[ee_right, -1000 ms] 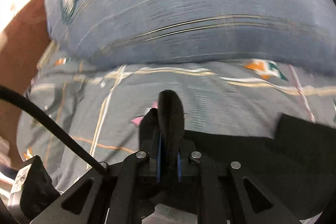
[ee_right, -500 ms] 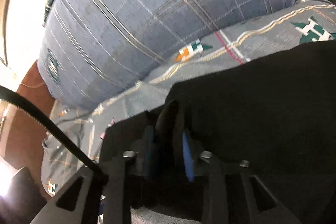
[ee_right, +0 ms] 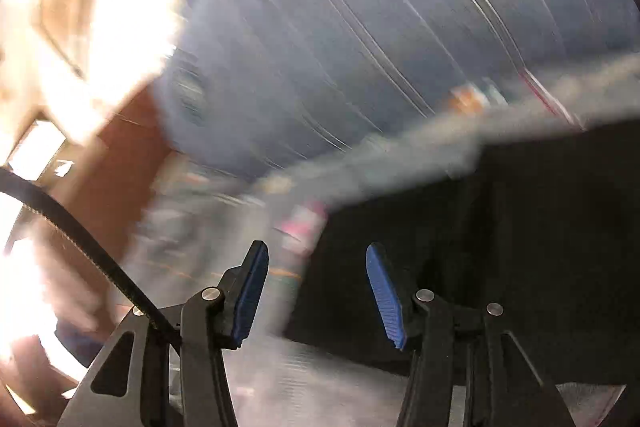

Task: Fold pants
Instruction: 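Press the folded pants down with the right gripper and withdraw the left tool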

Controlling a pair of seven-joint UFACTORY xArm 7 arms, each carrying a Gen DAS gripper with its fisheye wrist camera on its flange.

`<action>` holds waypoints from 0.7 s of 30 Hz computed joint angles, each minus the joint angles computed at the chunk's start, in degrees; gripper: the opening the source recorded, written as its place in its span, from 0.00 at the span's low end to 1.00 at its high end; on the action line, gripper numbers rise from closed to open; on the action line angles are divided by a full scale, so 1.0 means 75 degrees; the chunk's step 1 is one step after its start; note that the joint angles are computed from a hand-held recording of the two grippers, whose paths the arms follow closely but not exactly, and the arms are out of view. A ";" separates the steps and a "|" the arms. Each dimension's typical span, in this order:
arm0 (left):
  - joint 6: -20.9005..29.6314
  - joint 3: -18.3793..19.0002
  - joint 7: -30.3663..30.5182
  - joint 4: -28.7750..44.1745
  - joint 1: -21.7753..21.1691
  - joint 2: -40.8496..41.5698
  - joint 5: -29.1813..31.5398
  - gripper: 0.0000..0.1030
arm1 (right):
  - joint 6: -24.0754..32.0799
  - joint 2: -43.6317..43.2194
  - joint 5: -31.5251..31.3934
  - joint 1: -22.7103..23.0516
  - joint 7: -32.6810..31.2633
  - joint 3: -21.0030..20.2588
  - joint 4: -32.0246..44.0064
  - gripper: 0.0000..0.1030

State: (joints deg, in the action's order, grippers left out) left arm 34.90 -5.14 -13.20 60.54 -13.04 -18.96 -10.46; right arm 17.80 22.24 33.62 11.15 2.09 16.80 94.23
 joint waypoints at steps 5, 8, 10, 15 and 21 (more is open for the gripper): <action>0.0023 -0.0105 -0.0909 -0.0349 0.0598 -0.0977 0.0671 0.55 | -0.0326 -0.0304 -0.0891 0.0219 0.1282 -0.0680 -0.0580 0.44; 0.0055 -0.0256 -0.1238 -0.0414 0.0851 -0.1379 0.1121 0.55 | -0.0589 -0.0716 -0.2136 0.0743 0.2769 -0.1608 -0.1155 0.52; 0.0106 -0.0414 -0.1468 -0.0437 0.0987 -0.1605 0.1401 0.57 | -0.0730 -0.0804 -0.2188 0.0553 0.3070 -0.1499 -0.1329 0.52; 0.0116 -0.0742 -0.2048 -0.0595 0.1278 -0.1921 0.1989 0.62 | -0.0712 -0.1046 -0.3115 0.0586 0.3799 -0.1602 -0.1543 0.54; 0.0184 -0.1489 -0.3054 -0.0584 0.1997 -0.2096 0.3325 0.83 | -0.0544 -0.1106 -0.5458 0.1218 0.4999 -0.2204 -0.1373 0.64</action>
State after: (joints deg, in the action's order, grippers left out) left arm 36.28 -16.30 -36.10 56.16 1.93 -34.68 14.48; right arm 13.72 13.94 -7.31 20.29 39.59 0.27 83.93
